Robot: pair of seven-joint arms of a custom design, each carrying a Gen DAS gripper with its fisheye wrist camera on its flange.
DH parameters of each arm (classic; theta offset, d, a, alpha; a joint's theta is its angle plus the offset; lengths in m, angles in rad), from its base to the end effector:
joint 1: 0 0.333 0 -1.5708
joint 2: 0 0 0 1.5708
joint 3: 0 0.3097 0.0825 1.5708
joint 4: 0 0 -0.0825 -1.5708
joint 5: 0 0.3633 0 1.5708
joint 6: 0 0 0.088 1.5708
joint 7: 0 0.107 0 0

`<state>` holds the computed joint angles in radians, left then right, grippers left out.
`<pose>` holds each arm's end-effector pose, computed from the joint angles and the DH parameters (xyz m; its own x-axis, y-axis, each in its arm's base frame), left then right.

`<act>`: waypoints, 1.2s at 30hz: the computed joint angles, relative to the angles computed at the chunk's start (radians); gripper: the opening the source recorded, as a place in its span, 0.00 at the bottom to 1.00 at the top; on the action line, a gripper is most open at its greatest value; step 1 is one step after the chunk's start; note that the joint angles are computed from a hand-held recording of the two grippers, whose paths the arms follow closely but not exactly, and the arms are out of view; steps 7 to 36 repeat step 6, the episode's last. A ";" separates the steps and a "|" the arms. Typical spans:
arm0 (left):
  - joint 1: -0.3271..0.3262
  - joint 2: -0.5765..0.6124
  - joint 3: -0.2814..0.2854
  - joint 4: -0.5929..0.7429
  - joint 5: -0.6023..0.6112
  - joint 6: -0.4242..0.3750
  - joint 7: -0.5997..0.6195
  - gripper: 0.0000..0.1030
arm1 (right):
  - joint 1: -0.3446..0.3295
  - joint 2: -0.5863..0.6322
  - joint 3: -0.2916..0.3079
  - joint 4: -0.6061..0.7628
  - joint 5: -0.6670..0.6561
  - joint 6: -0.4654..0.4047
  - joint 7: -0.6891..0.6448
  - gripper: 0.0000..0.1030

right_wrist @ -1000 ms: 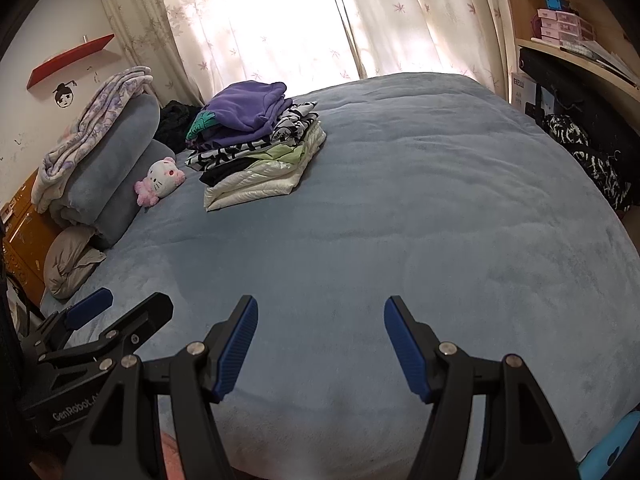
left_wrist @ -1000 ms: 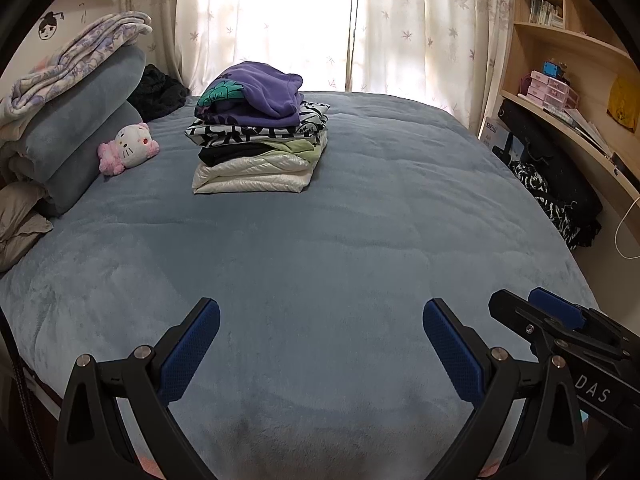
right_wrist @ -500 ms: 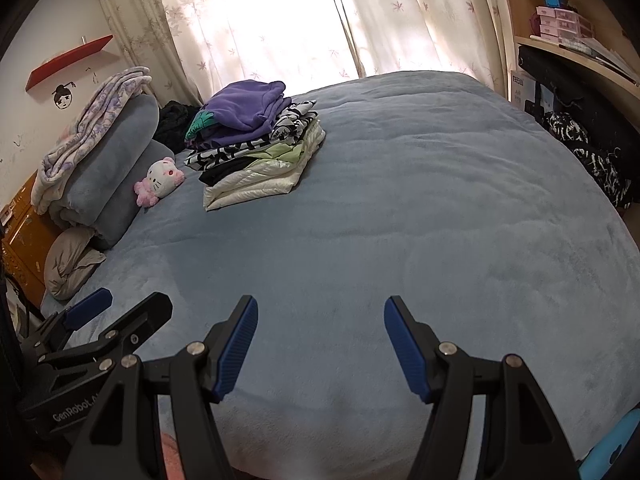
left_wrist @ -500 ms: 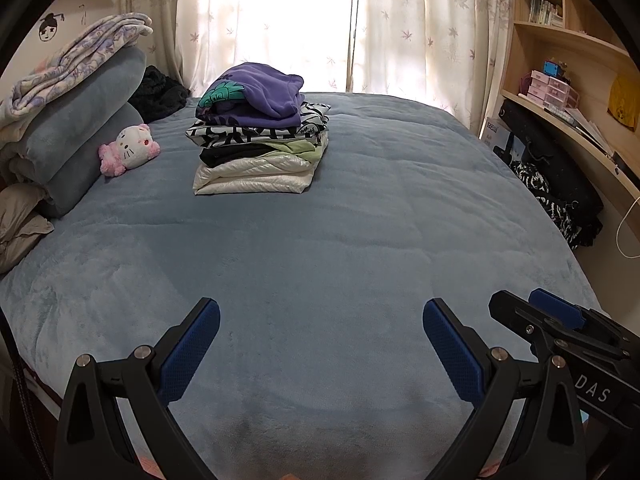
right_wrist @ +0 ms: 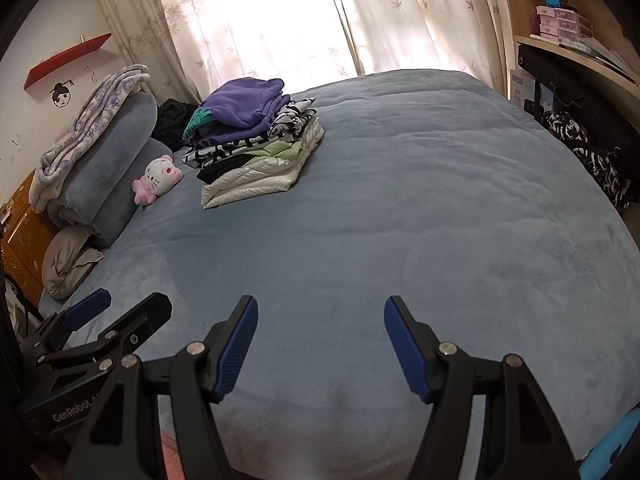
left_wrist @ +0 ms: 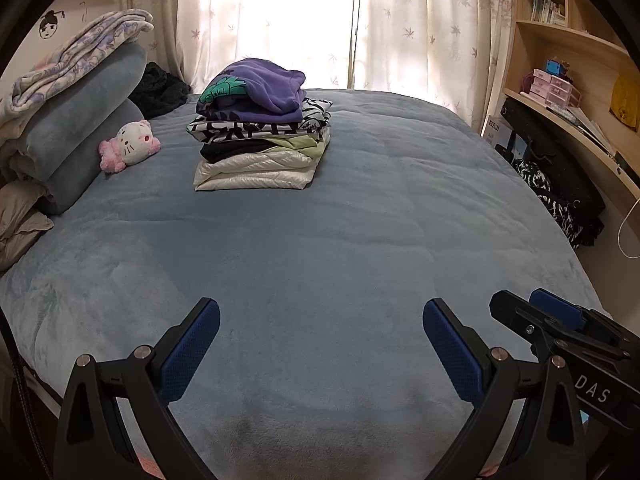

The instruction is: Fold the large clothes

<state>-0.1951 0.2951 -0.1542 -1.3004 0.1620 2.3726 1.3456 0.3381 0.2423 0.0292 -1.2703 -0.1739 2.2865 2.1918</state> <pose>0.6375 -0.2097 0.6662 -0.1854 -0.9818 0.0419 -0.6997 0.1020 -0.7071 0.6092 0.2267 0.7027 -0.0864 -0.9599 -0.2666 -0.7119 0.2467 -0.6576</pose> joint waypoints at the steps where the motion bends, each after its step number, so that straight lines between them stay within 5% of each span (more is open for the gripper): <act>1: -0.001 0.003 0.000 0.005 0.001 -0.002 -0.001 0.98 | 0.000 -0.002 0.000 -0.006 0.000 0.004 0.001 0.64; 36: -0.001 0.008 0.000 0.012 -0.004 -0.009 -0.001 0.98 | 0.000 0.001 0.000 -0.002 -0.001 0.001 0.001 0.64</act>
